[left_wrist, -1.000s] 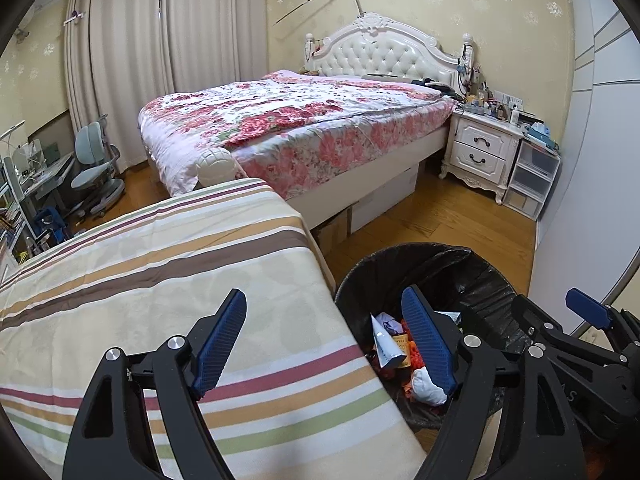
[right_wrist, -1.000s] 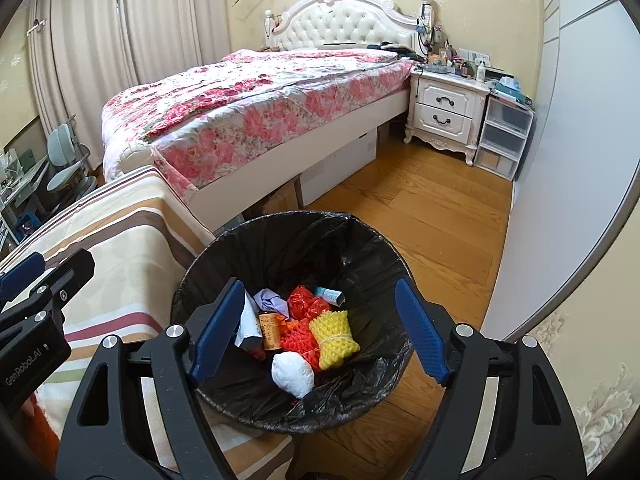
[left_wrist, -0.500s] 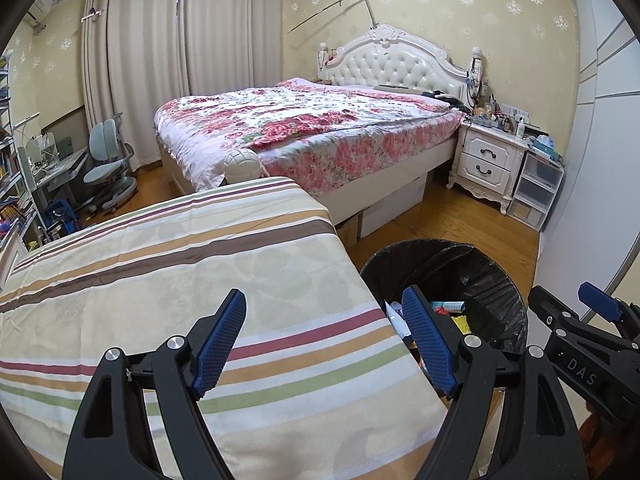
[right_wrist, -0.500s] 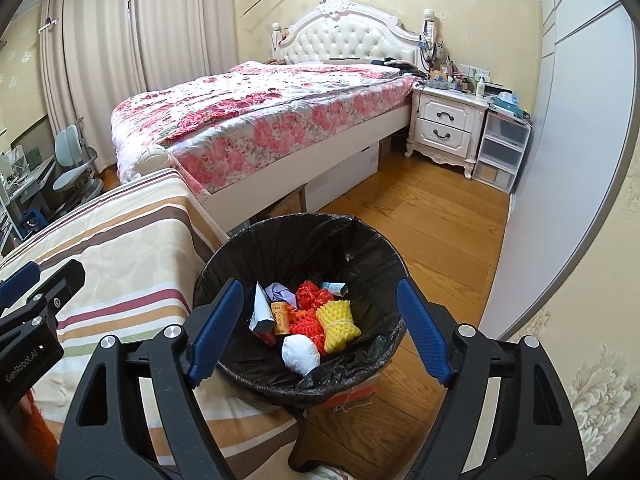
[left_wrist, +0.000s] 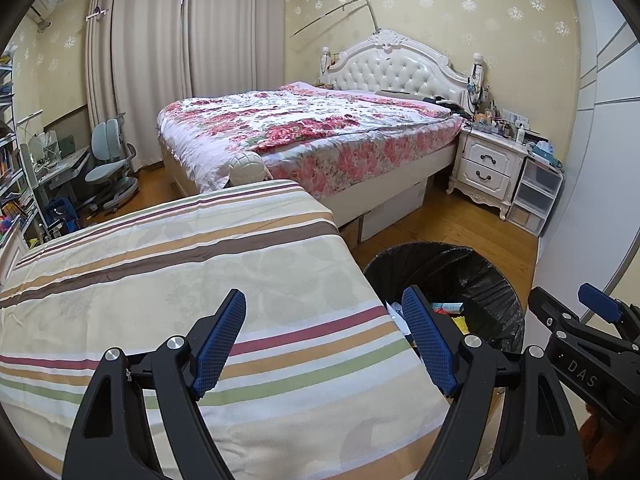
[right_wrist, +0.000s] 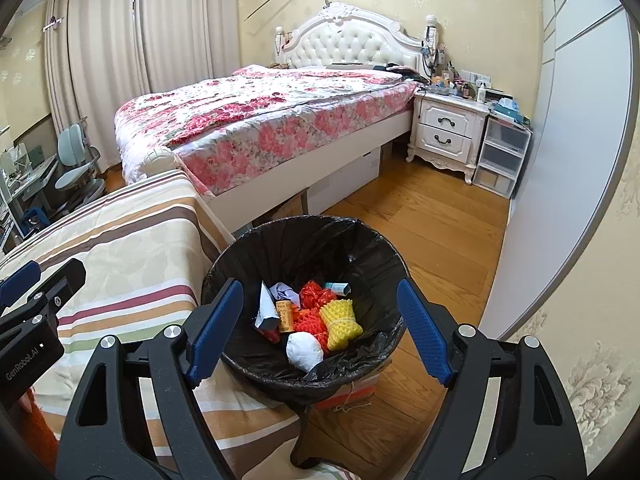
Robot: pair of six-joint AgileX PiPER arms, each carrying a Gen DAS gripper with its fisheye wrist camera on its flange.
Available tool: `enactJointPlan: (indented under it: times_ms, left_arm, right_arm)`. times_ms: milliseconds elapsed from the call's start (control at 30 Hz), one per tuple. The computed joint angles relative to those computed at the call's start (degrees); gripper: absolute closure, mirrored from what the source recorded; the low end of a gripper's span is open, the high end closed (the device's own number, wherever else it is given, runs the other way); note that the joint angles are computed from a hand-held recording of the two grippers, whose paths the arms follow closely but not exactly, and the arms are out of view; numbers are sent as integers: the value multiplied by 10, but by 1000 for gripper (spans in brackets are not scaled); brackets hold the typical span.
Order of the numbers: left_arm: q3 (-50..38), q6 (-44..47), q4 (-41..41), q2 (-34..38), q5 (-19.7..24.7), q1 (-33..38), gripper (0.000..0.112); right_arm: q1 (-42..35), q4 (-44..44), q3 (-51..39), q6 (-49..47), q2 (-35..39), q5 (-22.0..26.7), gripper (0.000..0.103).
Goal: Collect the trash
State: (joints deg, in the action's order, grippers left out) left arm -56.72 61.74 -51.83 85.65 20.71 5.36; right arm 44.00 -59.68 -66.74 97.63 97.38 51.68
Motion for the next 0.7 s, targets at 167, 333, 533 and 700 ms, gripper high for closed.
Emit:
enactJointPlan:
  times_ms: [167,333,533,700]
  left_arm:
    - [0,1,-1,-1,0,1,34]
    - [1,4,-3,-1,1,2,34]
    - [-1,2,-2,0,5,5,34]
    - [0,5,-5,-1,5,6,34]
  right_arm:
    - [0,-1,0,0,0,0,25]
    - [1,-3,0,2,1,0,25]
    - [3,-2,-7,-3,1,5,25]
    - [4,-1,-9,-5,1,6,25]
